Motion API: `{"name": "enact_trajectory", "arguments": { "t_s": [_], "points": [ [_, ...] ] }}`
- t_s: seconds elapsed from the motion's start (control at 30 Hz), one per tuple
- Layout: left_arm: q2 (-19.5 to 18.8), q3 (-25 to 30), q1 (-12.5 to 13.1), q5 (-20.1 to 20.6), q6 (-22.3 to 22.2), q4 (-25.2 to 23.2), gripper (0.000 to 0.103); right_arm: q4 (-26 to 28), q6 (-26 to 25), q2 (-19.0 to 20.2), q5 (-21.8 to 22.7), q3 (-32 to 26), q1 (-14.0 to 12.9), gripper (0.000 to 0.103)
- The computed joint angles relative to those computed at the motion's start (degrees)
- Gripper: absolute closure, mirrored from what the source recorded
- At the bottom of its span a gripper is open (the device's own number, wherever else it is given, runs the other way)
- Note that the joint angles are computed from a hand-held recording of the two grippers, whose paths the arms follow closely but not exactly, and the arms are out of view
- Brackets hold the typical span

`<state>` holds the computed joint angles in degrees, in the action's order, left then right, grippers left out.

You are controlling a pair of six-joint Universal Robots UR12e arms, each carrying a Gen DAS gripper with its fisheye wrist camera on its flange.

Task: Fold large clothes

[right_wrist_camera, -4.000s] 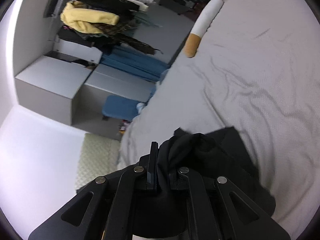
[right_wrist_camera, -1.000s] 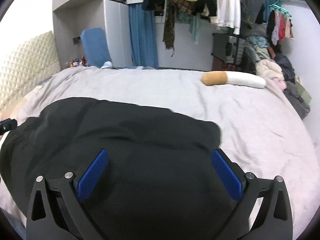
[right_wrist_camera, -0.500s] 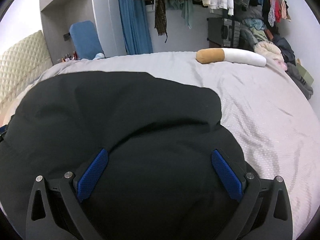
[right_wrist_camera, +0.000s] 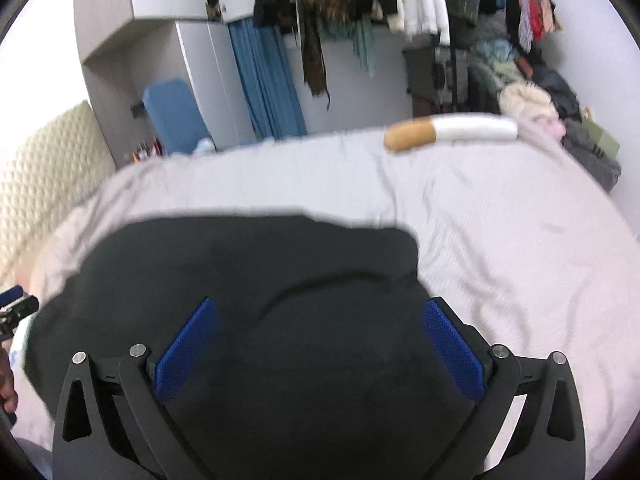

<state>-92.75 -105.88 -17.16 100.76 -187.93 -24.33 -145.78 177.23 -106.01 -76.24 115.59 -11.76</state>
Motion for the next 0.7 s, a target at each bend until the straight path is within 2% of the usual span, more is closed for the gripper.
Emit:
{"name": "enact_trajectory", "arguments": {
  "t_s": [0.2,0.3,0.5,0.7],
  "points": [
    [5.6,1.3,-0.8,-0.8,-3.2,-2.6,0.000,1.4,0.4,-4.5,3.8,-3.8,-1.4,0.000],
    [8.5,1.5,-1.6,-0.6,-4.1,-3.4,0.000,1.4,-0.1,-7.2,7.4,-5.3,-2.3,0.000],
    [13.6,0.4,-4.9,2.5,-3.5,-1.9,0.000,-2.6,-1.2,-11.5,9.3,-5.9,-1.9,0.000],
    [17.2,-1.3,-8.4,5.6,-2.2,-0.3,0.000,-4.6,1.0,-15.3,12.0,-3.9,-1.9,0.000]
  ]
}}
